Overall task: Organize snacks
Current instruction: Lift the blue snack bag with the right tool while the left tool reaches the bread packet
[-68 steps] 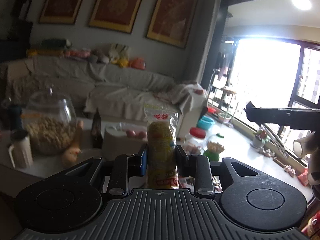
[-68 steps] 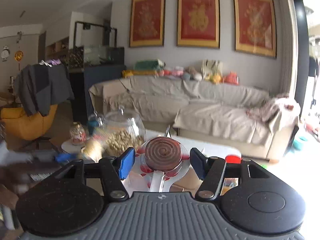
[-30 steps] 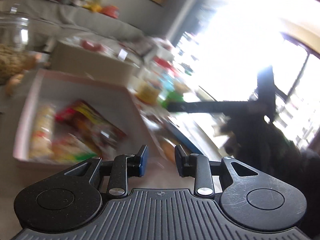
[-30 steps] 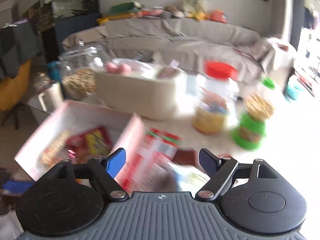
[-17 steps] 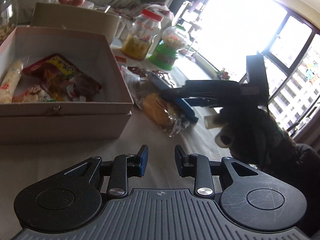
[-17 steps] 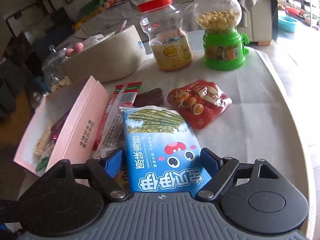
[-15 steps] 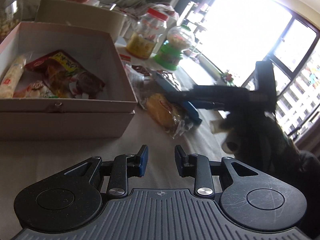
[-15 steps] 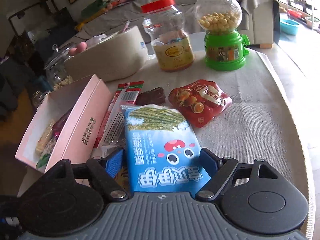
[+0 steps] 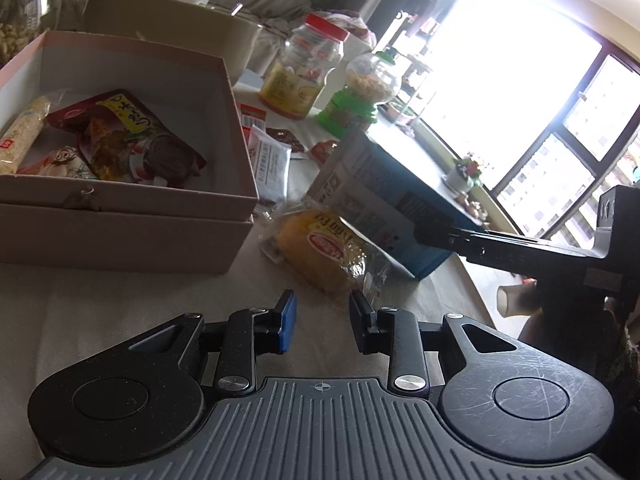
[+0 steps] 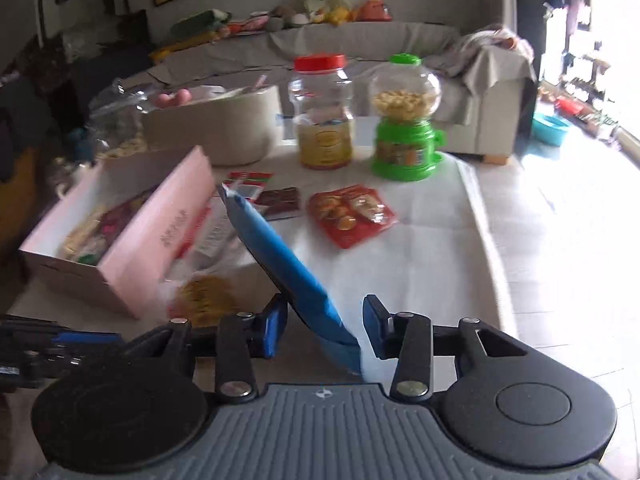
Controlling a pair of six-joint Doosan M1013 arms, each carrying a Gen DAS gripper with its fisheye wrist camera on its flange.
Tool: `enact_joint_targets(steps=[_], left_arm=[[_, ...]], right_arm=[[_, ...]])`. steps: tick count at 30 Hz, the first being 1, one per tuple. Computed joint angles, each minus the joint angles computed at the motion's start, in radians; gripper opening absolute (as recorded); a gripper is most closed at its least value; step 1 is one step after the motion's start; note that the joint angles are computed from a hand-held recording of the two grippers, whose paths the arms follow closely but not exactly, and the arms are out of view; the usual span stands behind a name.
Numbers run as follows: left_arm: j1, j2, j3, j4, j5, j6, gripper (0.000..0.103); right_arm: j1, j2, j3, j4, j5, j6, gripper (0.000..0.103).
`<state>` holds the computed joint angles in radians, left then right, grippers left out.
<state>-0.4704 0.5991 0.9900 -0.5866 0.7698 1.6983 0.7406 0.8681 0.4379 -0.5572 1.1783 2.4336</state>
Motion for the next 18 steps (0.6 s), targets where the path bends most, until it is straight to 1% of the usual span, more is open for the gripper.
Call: enact_joint_targets(steps=[3,5,6,8,10,11,13,16,18], left_arm=[[-0.004,-0.001,0.003,0.028,-0.020,-0.043,0.033],[-0.004,0.000,0.004,0.039,-0.029,-0.063,0.033],[-0.003,-0.003,0.009,0.042,-0.033,-0.067,0.033],[-0.001,-0.004,0.015,0.043,-0.044,-0.072,0.033],[0.000,-0.004,0.019,0.041,-0.050,-0.074,0.033],[0.001,-0.003,0.020,0.038,-0.050,-0.072,0.033],[0.004,-0.002,0.024,0.021,-0.052,-0.059,0.033],[0.004,-0.004,0.030,0.021,-0.055,-0.054,0.034],[0.003,-0.009,0.033,0.033,-0.044,-0.046,0.037]], right_arm=[[-0.001,0.016,-0.015,-0.008,0.006,-0.019,0.051],[0.003,0.058,-0.081,-0.031,0.039,-0.060,0.058],[0.005,0.084,-0.123,-0.052,0.058,-0.079,0.059],[0.009,0.123,-0.180,-0.075,0.068,-0.115,0.061],[0.006,0.139,-0.201,-0.030,0.052,-0.150,0.061],[0.005,0.139,-0.198,-0.002,0.037,-0.154,0.061],[0.007,0.102,-0.119,0.041,-0.029,-0.151,0.061],[0.025,0.063,-0.042,0.032,-0.078,-0.158,0.060],[0.036,0.033,0.013,0.037,-0.113,-0.144,0.056]])
